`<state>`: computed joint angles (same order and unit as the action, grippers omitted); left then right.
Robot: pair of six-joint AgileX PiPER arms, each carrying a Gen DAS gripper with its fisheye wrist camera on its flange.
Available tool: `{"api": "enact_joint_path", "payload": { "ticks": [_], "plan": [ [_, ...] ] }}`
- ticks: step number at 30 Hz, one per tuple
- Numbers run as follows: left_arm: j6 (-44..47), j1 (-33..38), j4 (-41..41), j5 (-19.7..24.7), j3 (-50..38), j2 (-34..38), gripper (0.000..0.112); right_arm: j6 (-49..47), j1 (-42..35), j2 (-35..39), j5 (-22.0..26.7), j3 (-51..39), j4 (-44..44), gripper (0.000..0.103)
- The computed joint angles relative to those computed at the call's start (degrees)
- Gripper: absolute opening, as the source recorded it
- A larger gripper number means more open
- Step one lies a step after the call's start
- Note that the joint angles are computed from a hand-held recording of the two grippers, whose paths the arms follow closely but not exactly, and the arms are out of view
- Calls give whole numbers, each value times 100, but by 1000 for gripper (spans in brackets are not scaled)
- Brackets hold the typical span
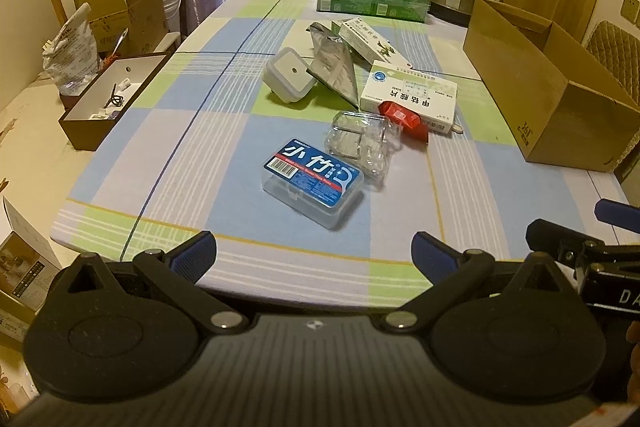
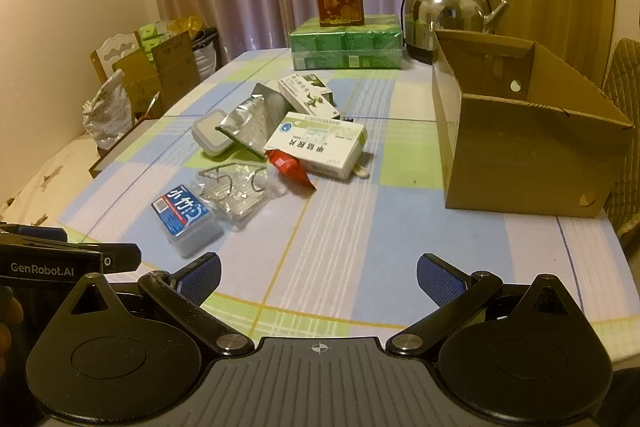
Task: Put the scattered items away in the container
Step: 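Move both tools toward the blue floss box and clear soap dish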
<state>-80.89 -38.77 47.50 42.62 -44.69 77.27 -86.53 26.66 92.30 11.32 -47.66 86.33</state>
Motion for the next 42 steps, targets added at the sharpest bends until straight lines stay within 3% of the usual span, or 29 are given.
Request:
{"api": "enact_joint_path", "payload": {
  "ticks": [34, 42],
  "plan": [
    [33, 45, -122, -76, 39, -20, 102, 248, -43, 23, 62, 40, -276, 101],
    [409, 286, -265, -411, 154, -65, 102, 116, -76, 154, 186, -106, -411, 101]
  ]
}}
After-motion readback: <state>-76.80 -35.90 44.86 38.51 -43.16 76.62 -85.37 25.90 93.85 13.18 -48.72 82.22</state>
